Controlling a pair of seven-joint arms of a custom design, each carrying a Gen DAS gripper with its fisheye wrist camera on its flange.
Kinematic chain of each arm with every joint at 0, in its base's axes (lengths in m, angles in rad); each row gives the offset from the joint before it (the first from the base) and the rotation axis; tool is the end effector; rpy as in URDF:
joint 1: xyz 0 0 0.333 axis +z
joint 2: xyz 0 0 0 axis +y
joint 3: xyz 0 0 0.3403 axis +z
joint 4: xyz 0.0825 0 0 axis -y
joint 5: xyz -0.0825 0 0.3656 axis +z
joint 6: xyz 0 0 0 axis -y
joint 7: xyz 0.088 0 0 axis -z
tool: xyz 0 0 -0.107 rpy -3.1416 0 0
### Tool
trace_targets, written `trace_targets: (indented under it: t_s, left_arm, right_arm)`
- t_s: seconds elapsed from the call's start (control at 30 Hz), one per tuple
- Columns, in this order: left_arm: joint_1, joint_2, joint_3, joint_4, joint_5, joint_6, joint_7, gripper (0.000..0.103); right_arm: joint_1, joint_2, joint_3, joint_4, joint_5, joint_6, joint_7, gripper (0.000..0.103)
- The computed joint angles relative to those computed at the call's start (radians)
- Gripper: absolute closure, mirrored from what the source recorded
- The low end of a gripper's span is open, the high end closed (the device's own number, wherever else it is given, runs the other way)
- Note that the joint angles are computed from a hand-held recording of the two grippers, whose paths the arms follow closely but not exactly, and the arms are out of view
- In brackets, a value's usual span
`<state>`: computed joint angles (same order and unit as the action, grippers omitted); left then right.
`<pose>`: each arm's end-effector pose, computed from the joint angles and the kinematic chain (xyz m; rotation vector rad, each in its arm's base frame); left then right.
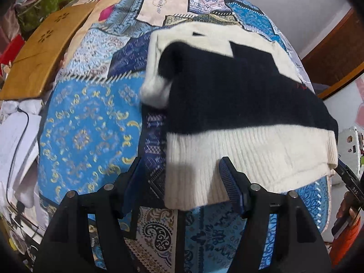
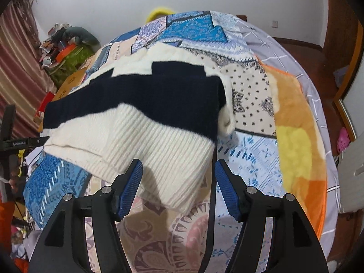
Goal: Fold small clothes
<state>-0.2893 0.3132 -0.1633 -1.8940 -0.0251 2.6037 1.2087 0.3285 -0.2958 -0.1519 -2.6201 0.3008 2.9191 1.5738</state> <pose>0.5875 -0.2747 0.4181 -2.0604 2.1738 -0.6010 0.4311 0.0559 0.4489 -1.7086 1.9021 -0.2920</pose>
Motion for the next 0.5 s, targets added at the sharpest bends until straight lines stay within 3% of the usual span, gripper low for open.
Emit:
trace_targets:
  t_s: [0.17, 0.23, 0.33, 0.5]
  left_arm:
    - [0.029, -0.009, -0.029, -0.049, -0.104, 0.063, 0.016, 0.036]
    - [0.040, -0.009, -0.041, -0.054, -0.147, 0.069, 0.038, 0.036]
    - [0.029, -0.012, -0.036, -0.060, -0.148, 0.079, 0.049, 0.036]
    - [0.053, -0.018, -0.070, -0.061, -0.239, 0.080, 0.129, 0.059]
  right_arm:
    - [0.017, 0.015, -0.025, -0.008, 0.060, 0.002, -0.011, 0.041]
    - [0.036, 0.015, -0.040, -0.012, 0.099, 0.008, -0.035, 0.046]
    - [0.099, 0.021, -0.088, -0.001, 0.219, 0.004, -0.123, 0.061]
    - [0.102, 0.034, -0.068, 0.025, 0.306, 0.013, -0.187, 0.091]
